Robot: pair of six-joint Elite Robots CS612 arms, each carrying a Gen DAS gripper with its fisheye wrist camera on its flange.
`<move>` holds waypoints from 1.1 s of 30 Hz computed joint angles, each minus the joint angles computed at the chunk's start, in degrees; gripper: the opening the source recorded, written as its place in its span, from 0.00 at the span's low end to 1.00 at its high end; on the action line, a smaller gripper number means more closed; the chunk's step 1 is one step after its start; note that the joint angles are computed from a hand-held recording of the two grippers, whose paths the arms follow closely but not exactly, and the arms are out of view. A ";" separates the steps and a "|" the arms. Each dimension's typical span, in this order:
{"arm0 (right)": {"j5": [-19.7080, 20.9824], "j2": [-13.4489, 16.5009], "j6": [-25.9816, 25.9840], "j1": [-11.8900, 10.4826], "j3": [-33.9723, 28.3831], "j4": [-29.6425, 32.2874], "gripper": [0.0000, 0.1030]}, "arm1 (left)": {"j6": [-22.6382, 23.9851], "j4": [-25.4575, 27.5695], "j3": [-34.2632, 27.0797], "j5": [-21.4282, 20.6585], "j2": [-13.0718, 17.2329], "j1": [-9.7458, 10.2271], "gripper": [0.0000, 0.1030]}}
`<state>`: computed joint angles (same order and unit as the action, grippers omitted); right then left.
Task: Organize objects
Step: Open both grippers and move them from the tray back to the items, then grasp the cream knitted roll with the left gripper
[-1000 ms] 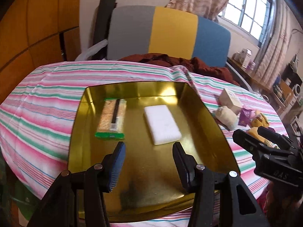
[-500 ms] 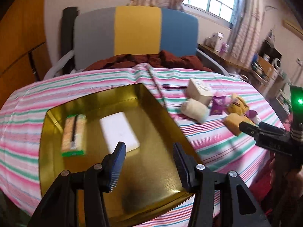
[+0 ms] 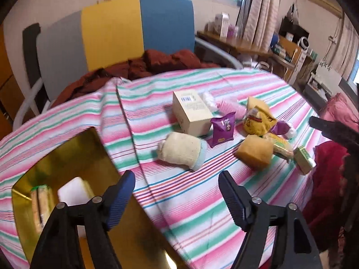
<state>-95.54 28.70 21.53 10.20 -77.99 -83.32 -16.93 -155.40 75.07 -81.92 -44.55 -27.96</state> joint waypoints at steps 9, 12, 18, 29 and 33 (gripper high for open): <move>13.60 2.72 11.55 -4.03 -2.81 -1.17 1.00 | 4.54 8.60 -9.48 0.97 5.89 0.19 0.80; 14.55 2.82 11.25 -4.02 -2.84 -1.49 1.00 | 5.02 10.54 -12.02 0.80 7.50 0.35 0.80; 15.97 2.82 10.81 -4.26 -2.73 -1.26 1.00 | 5.88 15.08 -16.48 1.22 10.11 0.39 0.80; 16.04 2.21 9.91 -4.18 -1.46 -0.17 1.00 | 4.19 15.37 -17.27 -1.02 10.74 0.89 0.71; 15.45 1.86 9.13 -3.97 -1.02 0.50 1.00 | 2.00 8.94 -11.66 -1.30 7.62 0.89 0.71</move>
<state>-80.09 30.56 30.67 6.23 -79.01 -82.83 -14.93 -146.46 63.41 -83.21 -36.92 -27.07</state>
